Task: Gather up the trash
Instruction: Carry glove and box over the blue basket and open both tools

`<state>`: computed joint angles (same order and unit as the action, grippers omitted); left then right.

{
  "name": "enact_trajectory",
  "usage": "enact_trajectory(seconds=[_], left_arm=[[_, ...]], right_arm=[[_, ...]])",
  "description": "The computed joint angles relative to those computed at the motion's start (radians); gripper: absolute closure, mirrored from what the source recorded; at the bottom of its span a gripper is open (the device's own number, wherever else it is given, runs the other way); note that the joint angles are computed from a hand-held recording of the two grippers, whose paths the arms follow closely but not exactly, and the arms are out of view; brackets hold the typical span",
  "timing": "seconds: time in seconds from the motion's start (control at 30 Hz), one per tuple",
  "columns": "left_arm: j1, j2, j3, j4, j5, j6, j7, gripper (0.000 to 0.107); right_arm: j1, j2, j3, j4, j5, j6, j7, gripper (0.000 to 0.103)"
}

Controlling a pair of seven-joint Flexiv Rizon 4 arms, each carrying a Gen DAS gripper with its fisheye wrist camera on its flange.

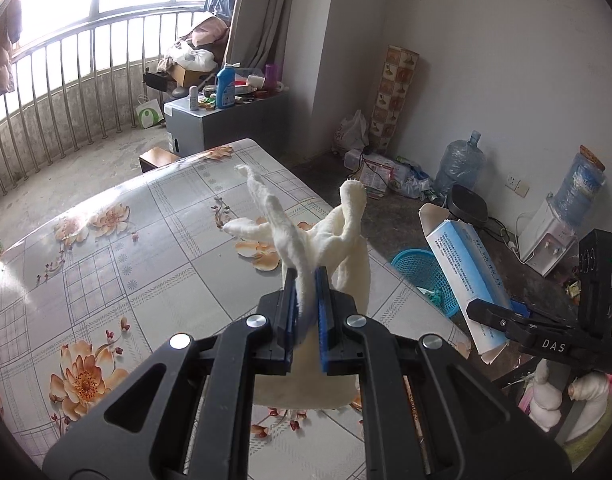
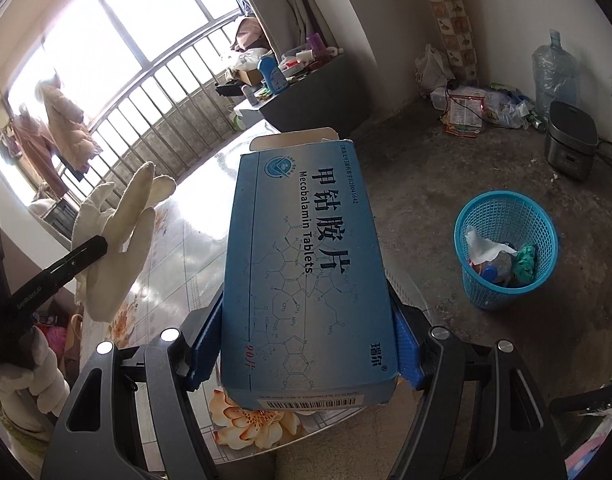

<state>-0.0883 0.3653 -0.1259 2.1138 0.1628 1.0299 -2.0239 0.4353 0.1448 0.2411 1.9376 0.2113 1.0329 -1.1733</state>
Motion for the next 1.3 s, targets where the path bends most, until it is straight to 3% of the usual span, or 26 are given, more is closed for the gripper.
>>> enact_trajectory(seconds=[0.37, 0.6, 0.77, 1.03, 1.3], left_arm=[[-0.069, -0.196, -0.022, -0.167, -0.029, 0.046, 0.087, 0.099], [-0.155, -0.37, -0.016, -0.298, -0.132, 0.061, 0.219, 0.099], [-0.202, -0.52, -0.026, -0.425, -0.239, 0.01, 0.343, 0.099], [-0.265, -0.796, -0.021, -0.714, -0.296, -0.159, 0.396, 0.099], [-0.305, -1.115, 0.0, -1.128, -0.32, -0.362, 0.389, 0.099]], right_arm=[[-0.102, 0.034, -0.046, 0.071, -0.036, 0.077, 0.121, 0.034], [-0.231, 0.063, -0.063, 0.17, -0.209, 0.123, 0.327, 0.034], [-0.275, 0.052, -0.099, 0.211, -0.226, 0.129, 0.391, 0.034], [-0.268, -0.052, -0.158, 0.174, -0.055, 0.114, 0.3, 0.034], [-0.31, -0.273, -0.142, -0.037, 0.189, 0.116, 0.096, 0.033]])
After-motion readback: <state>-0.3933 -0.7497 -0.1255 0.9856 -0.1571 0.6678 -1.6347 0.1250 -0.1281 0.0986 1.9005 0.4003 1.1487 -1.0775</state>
